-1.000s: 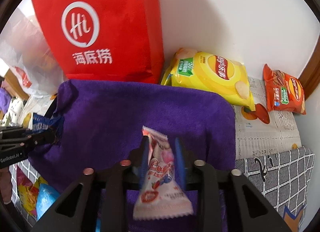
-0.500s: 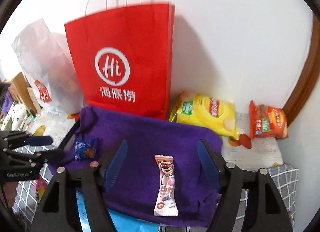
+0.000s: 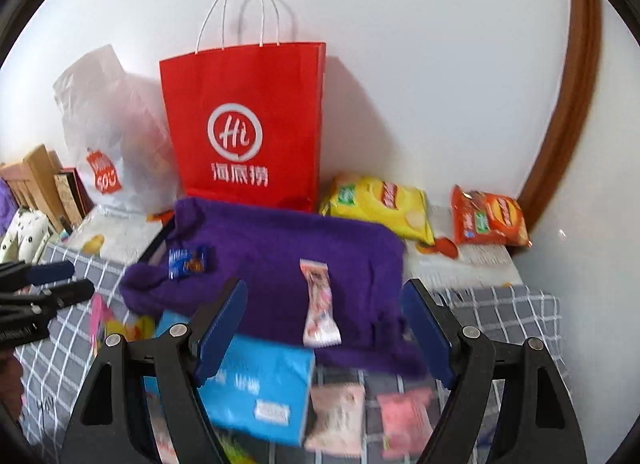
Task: Organize snacks
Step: 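Grasp the pink cake packet with the right gripper while the left grasps the pink-yellow chip bag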
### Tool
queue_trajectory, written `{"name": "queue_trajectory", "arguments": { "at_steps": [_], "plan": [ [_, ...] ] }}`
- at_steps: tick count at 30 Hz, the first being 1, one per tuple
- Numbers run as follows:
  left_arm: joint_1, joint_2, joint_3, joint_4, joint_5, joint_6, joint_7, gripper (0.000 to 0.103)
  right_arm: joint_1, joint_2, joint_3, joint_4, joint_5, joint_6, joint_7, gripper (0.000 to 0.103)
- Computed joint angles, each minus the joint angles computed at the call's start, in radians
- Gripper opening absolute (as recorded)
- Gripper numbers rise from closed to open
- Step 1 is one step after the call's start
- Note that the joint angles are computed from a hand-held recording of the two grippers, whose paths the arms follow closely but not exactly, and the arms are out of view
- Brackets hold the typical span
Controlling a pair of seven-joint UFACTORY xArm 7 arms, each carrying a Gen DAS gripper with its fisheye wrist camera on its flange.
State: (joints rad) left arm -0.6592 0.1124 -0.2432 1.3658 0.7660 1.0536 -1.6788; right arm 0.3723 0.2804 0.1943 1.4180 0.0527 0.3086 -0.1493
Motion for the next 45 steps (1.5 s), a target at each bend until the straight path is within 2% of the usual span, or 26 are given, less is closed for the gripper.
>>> {"name": "queue_trajectory", "arguments": {
  "at_steps": [3, 6, 8, 9, 14, 17, 18, 22, 24, 27, 28, 30, 32, 33, 35, 37, 42, 45],
  "plan": [
    [-0.021, -0.009, -0.017, -0.003, -0.005, 0.032, -0.011, 0.052, 0.005, -0.083, -0.031, -0.112, -0.021, -0.036, 0.071, 0.08],
    [-0.042, -0.016, -0.033, -0.007, -0.005, 0.045, -0.031, 0.052, -0.048, -0.146, 0.011, -0.196, 0.081, -0.059, -0.017, 0.08],
    [-0.057, -0.016, -0.043, -0.001, -0.002, 0.069, -0.043, 0.052, -0.057, -0.188, 0.012, -0.245, 0.121, -0.057, -0.047, 0.08],
    [-0.064, -0.016, -0.046, 0.001, 0.001, 0.078, -0.05, 0.052, -0.065, -0.21, 0.018, -0.273, 0.177, -0.064, -0.088, 0.08],
    [-0.099, -0.029, -0.068, 0.002, 0.025, 0.11, -0.094, 0.052, -0.056, -0.289, -0.008, -0.359, 0.304, -0.063, -0.12, 0.08],
    [-0.109, -0.046, -0.078, -0.017, 0.027, 0.104, -0.117, 0.052, -0.035, -0.33, -0.033, -0.401, 0.467, -0.064, -0.248, 0.08],
    [-0.11, -0.051, -0.081, -0.025, 0.024, 0.098, -0.123, 0.052, -0.028, -0.339, -0.04, -0.411, 0.491, -0.067, -0.269, 0.08],
    [-0.117, -0.057, -0.095, -0.037, 0.024, 0.136, -0.174, 0.052, 0.008, -0.376, -0.064, -0.475, 0.575, -0.152, -0.338, 0.08],
    [-0.119, -0.07, -0.1, -0.059, 0.024, 0.139, -0.2, 0.052, 0.016, -0.386, -0.074, -0.493, 0.559, -0.164, -0.347, 0.08],
    [-0.113, -0.086, -0.105, -0.093, 0.02, 0.124, -0.234, 0.052, -0.029, -0.391, -0.043, -0.529, 0.419, -0.21, -0.255, 0.08],
    [-0.11, -0.091, -0.107, -0.103, 0.019, 0.116, -0.244, 0.052, -0.011, -0.39, -0.065, -0.529, 0.424, -0.202, -0.262, 0.08],
    [-0.101, -0.099, -0.108, -0.129, 0.015, 0.082, -0.255, 0.052, 0.038, -0.383, -0.121, -0.508, 0.525, -0.144, -0.357, 0.078],
    [-0.092, -0.097, -0.11, -0.137, 0.005, 0.069, -0.256, 0.052, 0.029, -0.363, -0.124, -0.488, 0.567, -0.106, -0.389, 0.074],
    [-0.087, -0.093, -0.108, -0.14, -0.004, 0.066, -0.255, 0.052, 0.014, -0.348, -0.115, -0.481, 0.546, -0.101, -0.371, 0.072],
    [-0.081, -0.089, -0.105, -0.145, -0.016, 0.055, -0.249, 0.052, -0.01, -0.316, -0.097, -0.472, 0.508, -0.106, -0.343, 0.061],
    [-0.076, -0.087, -0.102, -0.152, -0.018, 0.046, -0.248, 0.052, -0.031, -0.281, -0.082, -0.458, 0.467, -0.107, -0.311, 0.057],
    [-0.063, -0.086, -0.093, -0.17, -0.035, 0.041, -0.255, 0.052, -0.078, -0.168, -0.043, -0.388, 0.377, -0.089, -0.283, 0.056],
    [-0.053, -0.088, -0.089, -0.185, -0.059, 0.037, -0.251, 0.052, -0.086, -0.098, -0.037, -0.336, 0.274, -0.076, -0.238, 0.057]
  ]
}}
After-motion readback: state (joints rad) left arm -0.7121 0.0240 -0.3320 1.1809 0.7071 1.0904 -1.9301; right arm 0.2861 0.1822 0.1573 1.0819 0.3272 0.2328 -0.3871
